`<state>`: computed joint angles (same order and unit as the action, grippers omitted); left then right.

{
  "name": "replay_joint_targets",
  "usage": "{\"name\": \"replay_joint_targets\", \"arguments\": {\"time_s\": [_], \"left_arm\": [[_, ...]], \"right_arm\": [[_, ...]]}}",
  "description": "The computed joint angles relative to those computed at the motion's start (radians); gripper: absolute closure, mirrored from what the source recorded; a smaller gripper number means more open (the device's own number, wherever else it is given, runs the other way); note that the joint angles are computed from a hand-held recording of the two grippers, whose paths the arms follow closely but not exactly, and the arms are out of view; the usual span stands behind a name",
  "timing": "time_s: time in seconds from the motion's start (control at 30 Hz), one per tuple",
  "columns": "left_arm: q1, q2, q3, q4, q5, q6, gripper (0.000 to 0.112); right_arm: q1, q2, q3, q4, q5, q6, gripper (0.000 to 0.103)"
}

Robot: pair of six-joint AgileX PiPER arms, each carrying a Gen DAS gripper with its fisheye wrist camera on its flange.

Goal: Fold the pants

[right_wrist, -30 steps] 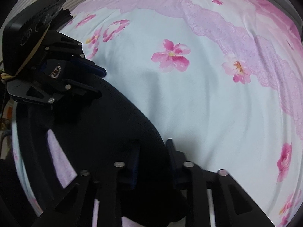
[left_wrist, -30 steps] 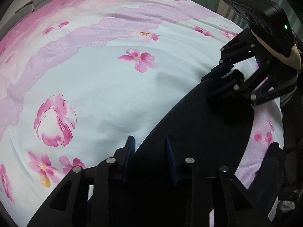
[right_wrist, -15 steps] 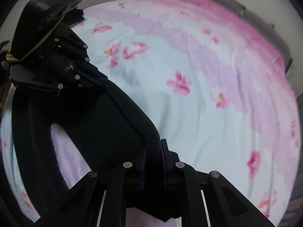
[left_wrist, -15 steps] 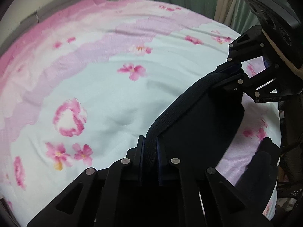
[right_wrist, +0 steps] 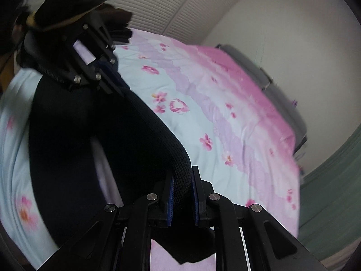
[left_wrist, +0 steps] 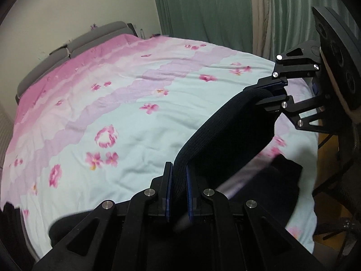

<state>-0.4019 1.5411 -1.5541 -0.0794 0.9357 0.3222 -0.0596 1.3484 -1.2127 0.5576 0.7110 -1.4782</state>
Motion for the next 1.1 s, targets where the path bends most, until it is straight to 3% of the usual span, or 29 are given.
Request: {"name": "replay_joint_targets", "arguments": {"time_s": [0.07,0.23,0.57,0.77,0.87,0.93,1.1], "left_arm": [[-0.052,-0.089,0.132,0.046,-0.057,-0.075,0.100],[-0.167,-0.208,0.387,0.136,-0.164,-0.269,0.100],[-0.349,-0.276,0.634,0.326,-0.257,-0.620,0.100],[-0.399,-0.278,0.717,0.436,-0.308,-0.774,0.100],[-0.394,-0.284,0.729,0.452,-0.326,-0.791,0.099],[-0.399,-0.301,0.721,0.465,-0.312,-0.804,0.099],[-0.396,-0.346,0.680,0.458,-0.252,-0.789,0.090]], "right_arm": [[-0.008,-0.104,0.161,0.064,-0.081,-0.121,0.090],[-0.031,-0.253,0.407,0.141,-0.159,-0.257,0.089],[-0.155,-0.389,0.616,0.199,-0.037,-0.323,0.089],[-0.107,-0.458,0.719,0.220,-0.109,-0.288,0.088],[-0.109,-0.491,0.749,0.260,-0.132,-0.294,0.082],[-0.176,-0.532,0.764,0.298,-0.091,-0.307,0.063],[-0.372,-0.557,0.711,0.344,0.070,-0.246,0.061]]}}
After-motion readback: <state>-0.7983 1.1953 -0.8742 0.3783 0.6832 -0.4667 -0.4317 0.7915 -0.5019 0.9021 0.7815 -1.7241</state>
